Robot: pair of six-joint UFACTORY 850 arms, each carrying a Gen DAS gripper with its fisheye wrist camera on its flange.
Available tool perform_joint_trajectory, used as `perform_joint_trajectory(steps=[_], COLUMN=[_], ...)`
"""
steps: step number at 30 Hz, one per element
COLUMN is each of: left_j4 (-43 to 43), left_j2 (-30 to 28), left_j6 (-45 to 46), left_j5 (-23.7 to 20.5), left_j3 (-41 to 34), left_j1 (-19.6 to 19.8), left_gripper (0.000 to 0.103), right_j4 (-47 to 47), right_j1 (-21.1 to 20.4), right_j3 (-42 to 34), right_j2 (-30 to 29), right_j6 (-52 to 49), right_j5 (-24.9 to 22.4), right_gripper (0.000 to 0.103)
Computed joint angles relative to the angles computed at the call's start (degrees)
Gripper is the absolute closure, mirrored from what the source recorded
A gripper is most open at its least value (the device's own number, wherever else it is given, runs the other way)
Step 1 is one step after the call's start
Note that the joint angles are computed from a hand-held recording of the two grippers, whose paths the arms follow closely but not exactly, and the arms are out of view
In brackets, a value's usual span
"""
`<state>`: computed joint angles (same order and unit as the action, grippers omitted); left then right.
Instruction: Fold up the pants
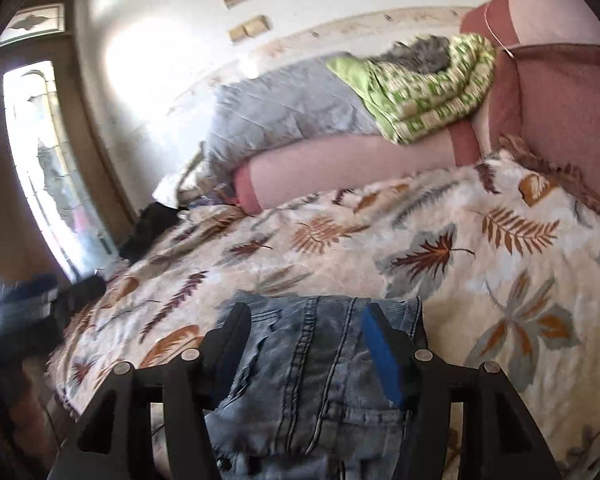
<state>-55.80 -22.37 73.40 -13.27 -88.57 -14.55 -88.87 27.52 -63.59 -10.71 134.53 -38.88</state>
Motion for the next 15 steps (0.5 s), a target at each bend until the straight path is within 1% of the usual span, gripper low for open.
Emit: perform_joint_trajectory(steps=[1,2,6,10,13,15], left_j4=[-4.0,-6.1,-8.4,-7.3,-2.6,-1.6], left_j2=[0.8,1.3,2.5,2.7,2.5,2.3], left_j6=[3.6,5.6,7.7,6.5,1.7,0.4], left_j5=[-0.3,-0.4,-1.2,-1.5,-1.4,-1.5], left_j3=[0.4,0.8,1.2,1.2,0.8,0.6], left_j1=[0.3,0.3,0.5,0.4,0.3,0.4], left_gripper=[0.0,0.0,0.0,0.0,0.0,0.0], right_j4=[-1.2,-1.8,-1.1,-1.5,-2.4,-1.6], right_j1=[0.5,1.1,3.0,3.9,2.9,1.9], right_j3=[1.0,1.6,4.0,6.5,8.0,8.0], right_j2=[0.9,1.7,4.5,6.5,6.8,6.3], right_j6=[1.3,1.7,0.3,2.2,6.3,6.6], right_j5=[-0.5,-1.1,-4.3,-7.5,-6.9,-5.5], right_gripper=[0.041,0.041,0.036,0.033,0.033,0.033])
